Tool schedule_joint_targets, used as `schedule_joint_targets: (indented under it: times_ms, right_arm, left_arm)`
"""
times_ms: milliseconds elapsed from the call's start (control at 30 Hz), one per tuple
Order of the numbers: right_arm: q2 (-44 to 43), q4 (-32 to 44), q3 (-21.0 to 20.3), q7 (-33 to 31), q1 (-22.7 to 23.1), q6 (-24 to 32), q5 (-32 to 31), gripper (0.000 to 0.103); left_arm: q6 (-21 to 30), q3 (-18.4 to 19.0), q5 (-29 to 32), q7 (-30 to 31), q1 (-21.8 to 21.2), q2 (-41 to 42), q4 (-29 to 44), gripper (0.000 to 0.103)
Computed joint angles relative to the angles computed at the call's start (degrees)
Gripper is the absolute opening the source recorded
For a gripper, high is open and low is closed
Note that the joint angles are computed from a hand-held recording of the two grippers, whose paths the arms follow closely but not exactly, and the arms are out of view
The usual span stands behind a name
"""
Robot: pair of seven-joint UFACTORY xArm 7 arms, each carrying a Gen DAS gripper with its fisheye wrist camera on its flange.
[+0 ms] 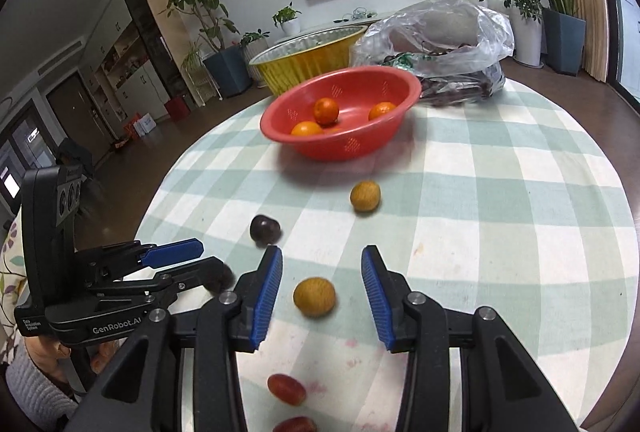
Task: Organize fruits
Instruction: 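Grasp a dark plum with the left tool while the right tool grasps another yellow-brown fruit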
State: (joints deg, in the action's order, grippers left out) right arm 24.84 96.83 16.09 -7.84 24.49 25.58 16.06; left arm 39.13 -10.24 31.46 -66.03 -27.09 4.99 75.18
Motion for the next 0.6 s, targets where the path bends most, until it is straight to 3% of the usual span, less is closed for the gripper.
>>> schedule_joint_targets:
  times_ms: [133,600]
  right_arm:
    - [-0.54,-1.16,-0.31,0.16,0.46,-0.37,-0.66,0.045]
    - [-0.55,-1.49,-1.0,1.31,1.7,0.14,-3.35,0.045]
  left_arm:
    - [2.69,-0.14,0.28,0.44,-0.63,1.14,0.91,0.041]
    - [4.16,0.85,0.44,1.87,-1.51,2.97,2.6,0.043]
